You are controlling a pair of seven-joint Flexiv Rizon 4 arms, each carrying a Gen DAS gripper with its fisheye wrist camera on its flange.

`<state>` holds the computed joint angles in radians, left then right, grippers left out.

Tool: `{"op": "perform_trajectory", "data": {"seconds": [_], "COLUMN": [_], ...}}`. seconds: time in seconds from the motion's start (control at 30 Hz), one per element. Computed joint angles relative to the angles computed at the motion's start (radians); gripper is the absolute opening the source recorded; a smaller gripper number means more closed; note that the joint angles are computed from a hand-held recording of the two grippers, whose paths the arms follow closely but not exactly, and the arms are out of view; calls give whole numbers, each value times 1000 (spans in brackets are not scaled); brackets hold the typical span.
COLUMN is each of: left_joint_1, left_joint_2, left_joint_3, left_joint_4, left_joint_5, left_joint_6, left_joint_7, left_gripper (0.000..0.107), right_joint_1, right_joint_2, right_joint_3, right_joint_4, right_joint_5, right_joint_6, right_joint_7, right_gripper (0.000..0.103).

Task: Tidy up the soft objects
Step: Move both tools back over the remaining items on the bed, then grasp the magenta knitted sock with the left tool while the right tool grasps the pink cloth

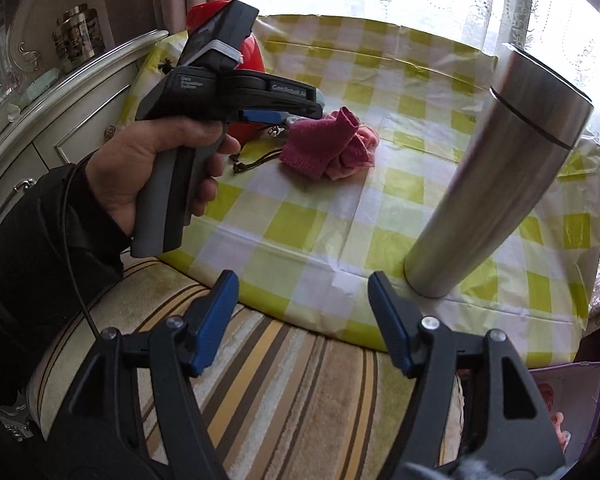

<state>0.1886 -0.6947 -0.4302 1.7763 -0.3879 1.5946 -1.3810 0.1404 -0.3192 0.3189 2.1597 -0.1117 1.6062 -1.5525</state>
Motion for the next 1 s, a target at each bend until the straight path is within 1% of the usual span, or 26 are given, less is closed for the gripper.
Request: {"op": "perform_trajectory", "data": {"seconds": [0.07, 0.13, 0.2, 0.23, 0.27, 0.3, 0.33, 0.37, 0.43, 0.47, 0.5, 0.67, 0.8, 0.87, 0.9, 0.97, 1.0], "left_joint_1": [-42, -65, -48, -53, -70, -65, -46, -41, -17, 4, 14, 101, 201, 291, 320, 333, 349], "left_joint_2": [-23, -40, -58, -59, -59, -61, -64, -63, -58, -55, -50, -16, 24, 28, 35, 64, 70], "left_joint_3": [57, 88, 57, 61, 83, 75, 49, 44, 15, -11, -21, -98, -168, -250, -272, -265, -275], "left_joint_4": [-51, -81, -83, -82, -85, -82, -75, -70, -47, -32, -20, 73, 186, 258, 292, 346, 369], "left_joint_5": [-9, -26, -40, -37, -33, -38, -48, -51, -62, -67, -69, -72, -37, -5, 12, 38, 55], "left_joint_6": [-63, -120, -123, -122, -127, -125, -116, -114, -91, -77, -66, 4, 91, 154, 185, 235, 256], "left_joint_7": [-16, -23, 16, 32, 36, 48, 67, 77, 101, 115, 121, 112, 61, 29, 8, -33, -54], "left_gripper": [64, 64, 63, 56, 49, 37, 28, 24, 18, 17, 16, 15, 15, 15, 14, 14, 14], "right_joint_1": [25, 40, 47, 53, 61, 72, 84, 90, 97, 102, 109, 176, 215, 246, 268, 324, 345], "right_joint_2": [-15, -31, -44, -50, -57, -65, -72, -81, -97, -105, -112, -141, -168, -184, -193, -219, -235], "right_joint_3": [-24, -37, -40, -45, -52, -63, -74, -80, -86, -89, -97, -180, -231, -269, -297, -371, -401], "right_joint_4": [-22, -46, -70, -80, -91, -101, -111, -123, -146, -158, -168, -207, -243, -262, -272, -299, -318], "right_joint_5": [-8, -13, -17, -21, -26, -33, -40, -45, -47, -48, -52, -99, -141, -166, -180, -209, -219], "right_joint_6": [-6, -18, -36, -39, -43, -47, -51, -55, -66, -69, -71, -73, -71, -65, -61, -56, -61], "right_joint_7": [20, 40, 50, 55, 59, 66, 75, 82, 99, 108, 118, 192, 245, 277, 300, 361, 395], "right_gripper": [70, 70, 70, 70, 70, 70, 70, 70, 70, 70, 70, 71, 71, 71, 71, 71, 71]}}
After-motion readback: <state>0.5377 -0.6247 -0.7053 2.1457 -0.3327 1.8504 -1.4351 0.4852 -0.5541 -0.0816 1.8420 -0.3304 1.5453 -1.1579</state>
